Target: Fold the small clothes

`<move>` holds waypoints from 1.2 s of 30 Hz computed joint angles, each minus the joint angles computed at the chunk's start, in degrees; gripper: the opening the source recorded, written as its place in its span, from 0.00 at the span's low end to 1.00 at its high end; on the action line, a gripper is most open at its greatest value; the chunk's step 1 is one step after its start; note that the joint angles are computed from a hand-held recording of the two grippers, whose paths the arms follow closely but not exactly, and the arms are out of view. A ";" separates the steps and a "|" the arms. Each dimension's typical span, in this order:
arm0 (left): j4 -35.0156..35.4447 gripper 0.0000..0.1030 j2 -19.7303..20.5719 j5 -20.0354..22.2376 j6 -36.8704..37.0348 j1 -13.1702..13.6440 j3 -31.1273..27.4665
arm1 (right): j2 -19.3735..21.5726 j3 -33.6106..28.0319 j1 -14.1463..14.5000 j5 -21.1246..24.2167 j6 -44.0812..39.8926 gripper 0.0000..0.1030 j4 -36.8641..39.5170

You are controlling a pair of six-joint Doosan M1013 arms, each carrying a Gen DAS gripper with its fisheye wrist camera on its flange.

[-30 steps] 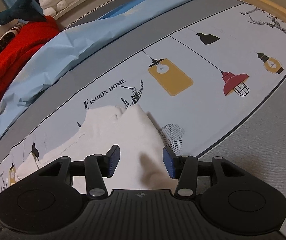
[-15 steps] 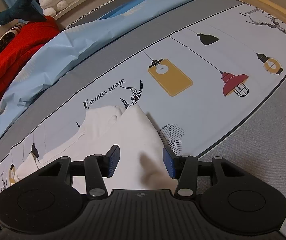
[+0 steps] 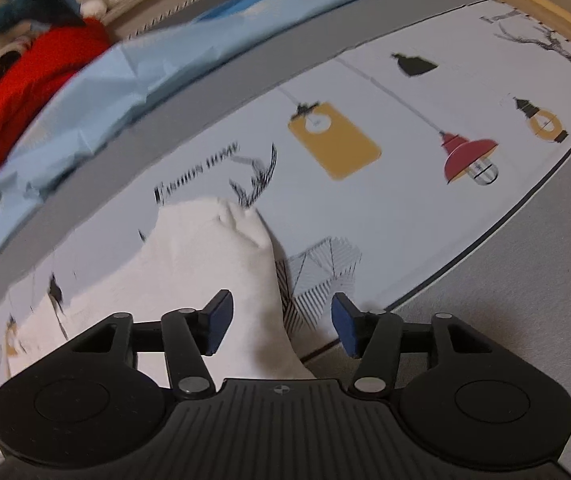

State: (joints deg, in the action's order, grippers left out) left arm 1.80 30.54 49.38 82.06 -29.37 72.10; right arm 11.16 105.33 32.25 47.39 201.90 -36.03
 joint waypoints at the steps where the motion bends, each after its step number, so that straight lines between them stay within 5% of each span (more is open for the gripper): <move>1: -1.71 0.05 0.20 0.10 0.67 0.13 -0.22 | 0.40 -0.22 -0.11 -0.32 -1.81 0.59 1.23; 8: -3.18 0.05 0.61 0.30 1.49 -0.02 -0.66 | 3.00 -0.83 -1.07 -3.02 -15.50 0.60 11.10; 9: -3.33 0.05 0.58 0.24 1.72 -0.02 -0.58 | 3.14 -0.90 -1.04 -3.32 -16.75 0.55 11.39; 10: -3.35 0.05 0.60 0.25 1.92 -0.04 -0.59 | 3.16 -0.98 -0.92 -3.68 -17.84 0.33 11.10; 11: -3.38 0.05 0.62 0.30 2.18 -0.07 -0.62 | 2.96 -0.83 -0.77 -4.57 -18.72 0.25 10.22; 16: -6.66 0.05 0.62 0.81 6.03 0.14 -0.66 | 0.65 0.12 -0.32 -3.24 -15.49 0.11 4.80; 19: -8.69 0.05 0.91 2.12 9.36 0.01 -0.94 | 0.19 -0.01 -0.39 1.56 -14.23 0.05 3.95; 22: -10.12 0.05 1.07 2.87 11.69 -0.17 -0.83 | 0.32 -0.26 -0.76 6.75 -13.56 0.09 5.32; 26: -11.61 0.05 1.27 2.93 12.92 -0.02 -0.63 | -2.01 2.56 0.35 -2.25 -6.29 0.09 -3.77; 28: -9.79 0.05 1.93 4.45 11.56 -0.07 -1.10 | -1.37 2.48 -0.10 -6.38 -12.80 0.20 -1.22; 30: -3.88 0.06 3.19 8.01 8.04 -0.61 -2.10 | 0.75 1.49 -1.23 -5.45 -23.70 0.24 9.15; 31: -1.65 0.14 3.39 8.56 6.73 -0.78 -2.04 | 1.63 1.35 -1.36 -4.36 -25.17 0.23 11.25; 36: -8.24 0.15 1.17 1.43 8.58 0.54 0.36 | 0.65 1.81 -0.77 -4.83 -17.66 0.25 5.42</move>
